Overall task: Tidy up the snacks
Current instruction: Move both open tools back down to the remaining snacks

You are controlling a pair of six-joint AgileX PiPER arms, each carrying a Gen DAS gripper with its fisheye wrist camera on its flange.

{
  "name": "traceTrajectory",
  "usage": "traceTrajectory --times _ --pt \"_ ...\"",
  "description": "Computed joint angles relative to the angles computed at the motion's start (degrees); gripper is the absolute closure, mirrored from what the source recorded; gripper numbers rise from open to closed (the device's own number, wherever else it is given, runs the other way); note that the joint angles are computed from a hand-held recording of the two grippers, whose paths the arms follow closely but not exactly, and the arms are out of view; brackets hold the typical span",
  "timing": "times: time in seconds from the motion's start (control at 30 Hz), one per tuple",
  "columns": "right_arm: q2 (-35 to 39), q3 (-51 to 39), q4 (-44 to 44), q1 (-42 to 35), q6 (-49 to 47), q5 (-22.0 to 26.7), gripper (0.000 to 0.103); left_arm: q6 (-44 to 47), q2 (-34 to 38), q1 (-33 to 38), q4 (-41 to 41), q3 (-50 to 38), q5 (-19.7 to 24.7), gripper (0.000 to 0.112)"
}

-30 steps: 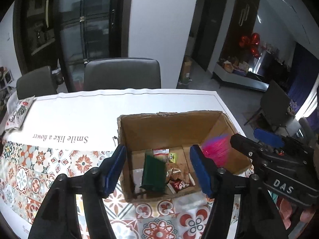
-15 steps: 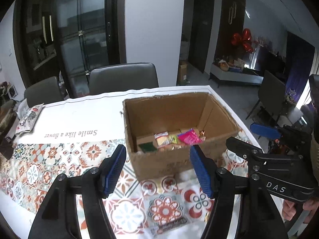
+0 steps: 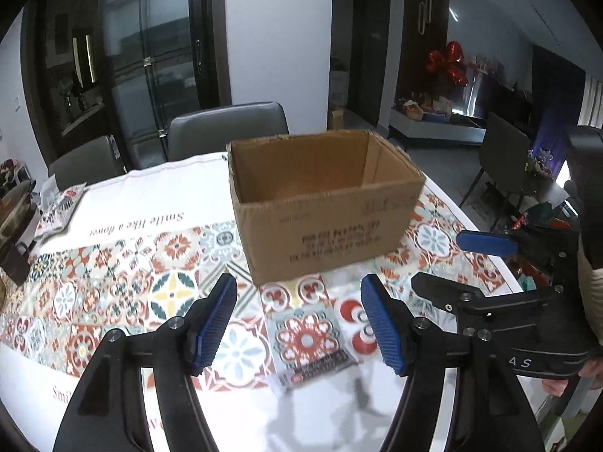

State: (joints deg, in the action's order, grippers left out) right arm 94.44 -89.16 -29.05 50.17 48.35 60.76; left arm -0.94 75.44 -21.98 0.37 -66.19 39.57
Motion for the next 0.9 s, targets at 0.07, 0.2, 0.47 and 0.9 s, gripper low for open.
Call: traceTrajectory --times 0.07,0.2,0.47,0.9 --pt "-0.82 2.09 0.98 0.57 0.12 -0.85 0.036 -0.32 -1.16 -0.59 -0.18 2.12 -0.39 0.045" --pt "-2.02 5.43 1.69 1.81 0.89 -1.58 0.036 -1.28 -2.82 -1.68 -0.26 6.06 -0.96 0.045" --pt "-2.05 11.81 5.18 2.42 0.84 -4.79 0.036 -3.49 -3.06 -3.41 0.67 12.71 -2.52 0.045" --pt "1.21 17.96 12.58 -0.71 -5.14 -8.97 0.037 -6.43 2.65 -6.48 2.68 18.07 -5.47 0.045"
